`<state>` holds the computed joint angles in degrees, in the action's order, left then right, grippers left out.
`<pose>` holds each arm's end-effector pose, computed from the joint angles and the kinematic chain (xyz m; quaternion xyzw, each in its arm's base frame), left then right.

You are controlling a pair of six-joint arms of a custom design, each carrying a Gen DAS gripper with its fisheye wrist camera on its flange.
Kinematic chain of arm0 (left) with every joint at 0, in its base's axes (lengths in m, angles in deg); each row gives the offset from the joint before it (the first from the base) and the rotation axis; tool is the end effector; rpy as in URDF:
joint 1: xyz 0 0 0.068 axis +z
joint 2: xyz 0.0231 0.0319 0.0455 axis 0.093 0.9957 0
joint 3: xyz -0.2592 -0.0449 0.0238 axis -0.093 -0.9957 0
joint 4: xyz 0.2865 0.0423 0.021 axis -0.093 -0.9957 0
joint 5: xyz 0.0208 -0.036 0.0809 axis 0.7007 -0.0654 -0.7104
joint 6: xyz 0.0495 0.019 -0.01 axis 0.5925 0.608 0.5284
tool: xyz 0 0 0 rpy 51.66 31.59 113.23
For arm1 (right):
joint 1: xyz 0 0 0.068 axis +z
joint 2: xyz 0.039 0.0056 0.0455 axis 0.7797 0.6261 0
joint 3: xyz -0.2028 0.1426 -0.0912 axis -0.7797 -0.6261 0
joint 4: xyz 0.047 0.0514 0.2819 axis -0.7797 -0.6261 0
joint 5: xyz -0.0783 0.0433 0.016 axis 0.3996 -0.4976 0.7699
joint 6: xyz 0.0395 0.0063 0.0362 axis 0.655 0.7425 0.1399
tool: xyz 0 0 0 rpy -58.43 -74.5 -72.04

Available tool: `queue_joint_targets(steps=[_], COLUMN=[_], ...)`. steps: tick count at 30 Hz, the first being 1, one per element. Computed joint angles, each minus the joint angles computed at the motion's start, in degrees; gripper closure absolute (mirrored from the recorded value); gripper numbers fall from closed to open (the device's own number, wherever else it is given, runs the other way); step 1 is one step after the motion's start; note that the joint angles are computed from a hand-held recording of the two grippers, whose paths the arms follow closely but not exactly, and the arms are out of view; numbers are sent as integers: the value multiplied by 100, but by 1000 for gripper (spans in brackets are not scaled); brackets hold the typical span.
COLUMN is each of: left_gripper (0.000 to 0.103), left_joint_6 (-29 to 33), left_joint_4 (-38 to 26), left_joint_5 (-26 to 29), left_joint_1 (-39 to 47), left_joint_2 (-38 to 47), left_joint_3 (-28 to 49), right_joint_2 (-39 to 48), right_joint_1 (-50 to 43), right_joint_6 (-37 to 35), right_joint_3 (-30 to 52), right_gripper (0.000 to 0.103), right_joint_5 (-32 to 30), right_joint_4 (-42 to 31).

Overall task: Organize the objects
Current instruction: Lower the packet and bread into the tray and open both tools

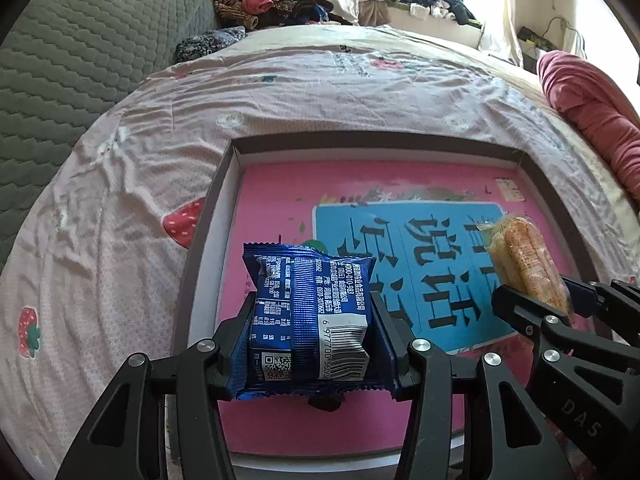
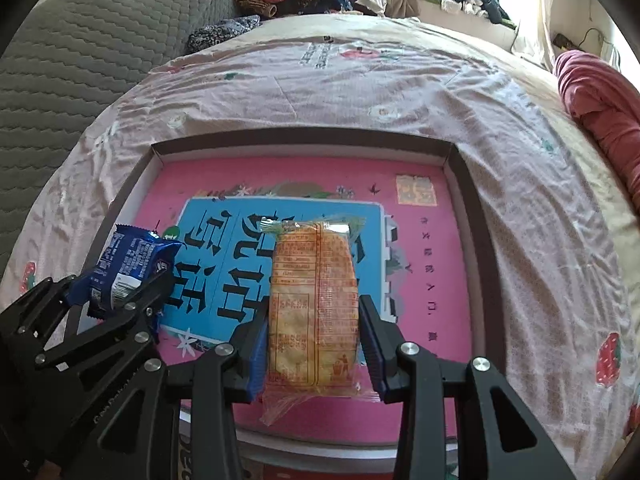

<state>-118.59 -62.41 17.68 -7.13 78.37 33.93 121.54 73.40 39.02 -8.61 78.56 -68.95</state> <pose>0.2546 -0.0417 0.0908 -0.2219 0.9250 0.0911 0.2948 0.3208 0.1298 0.0969 -0.0711 0.9604 0.0722 0.2596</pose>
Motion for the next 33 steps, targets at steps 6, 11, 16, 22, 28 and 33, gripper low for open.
queue_joint_targets(steps=[6,11,16,22,28,33], left_gripper=[50,50,49,49,46,45], left_joint_6=[15,146,163,192,205,261], left_joint_4=[174,280,342,426,501,527], left_joint_5=[-42,-31,-89,-45,65,91], left_joint_1=[-31,-39,-68,-32,49,97], left_joint_2=[137,176,222,199,177,205], left_joint_3=[-30,-43,-36,-91,-143,-123], right_joint_2=[150,289,309,342,352,356], right_joint_1=[37,70,82,77,73,40], right_joint_6=[-23,18,4,38,61,68], right_joint_3=[62,114,133,146,181,188], right_gripper=[62,62,62,62,62,62], right_joint_5=[41,54,66,65,124,94], right_joint_4=[49,95,93,135,88,86])
